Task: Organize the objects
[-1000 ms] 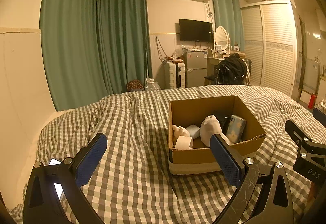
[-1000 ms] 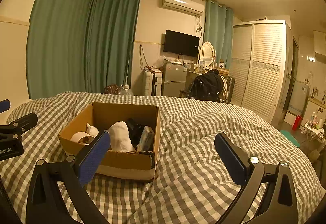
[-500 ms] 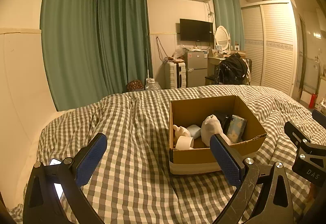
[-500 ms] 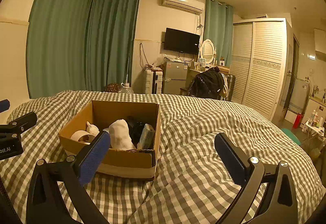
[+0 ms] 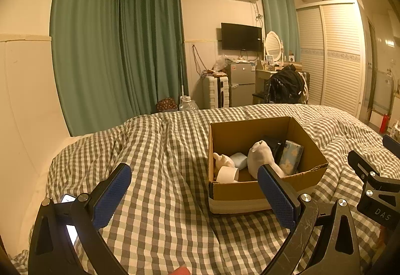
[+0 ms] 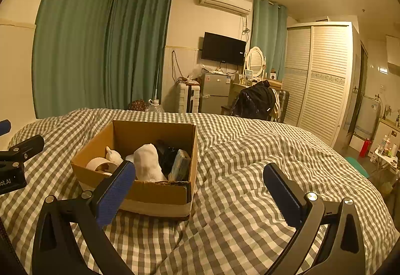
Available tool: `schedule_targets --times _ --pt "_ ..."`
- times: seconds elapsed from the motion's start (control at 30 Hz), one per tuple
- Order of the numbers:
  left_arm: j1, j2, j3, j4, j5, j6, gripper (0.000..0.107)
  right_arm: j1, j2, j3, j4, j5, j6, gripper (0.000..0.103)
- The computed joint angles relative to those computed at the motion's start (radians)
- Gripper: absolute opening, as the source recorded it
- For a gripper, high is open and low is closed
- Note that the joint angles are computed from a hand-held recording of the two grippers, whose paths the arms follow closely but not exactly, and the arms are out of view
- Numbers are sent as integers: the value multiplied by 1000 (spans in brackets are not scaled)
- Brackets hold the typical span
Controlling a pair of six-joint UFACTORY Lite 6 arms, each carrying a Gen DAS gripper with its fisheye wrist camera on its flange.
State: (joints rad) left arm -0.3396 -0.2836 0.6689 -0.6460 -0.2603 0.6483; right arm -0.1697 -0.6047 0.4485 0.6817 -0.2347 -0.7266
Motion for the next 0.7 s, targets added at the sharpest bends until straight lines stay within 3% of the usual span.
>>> schedule_targets --times 0.7 --pt "-16 5 -4 -51 -10 45 103 1 7 1 2 -2 -4 103"
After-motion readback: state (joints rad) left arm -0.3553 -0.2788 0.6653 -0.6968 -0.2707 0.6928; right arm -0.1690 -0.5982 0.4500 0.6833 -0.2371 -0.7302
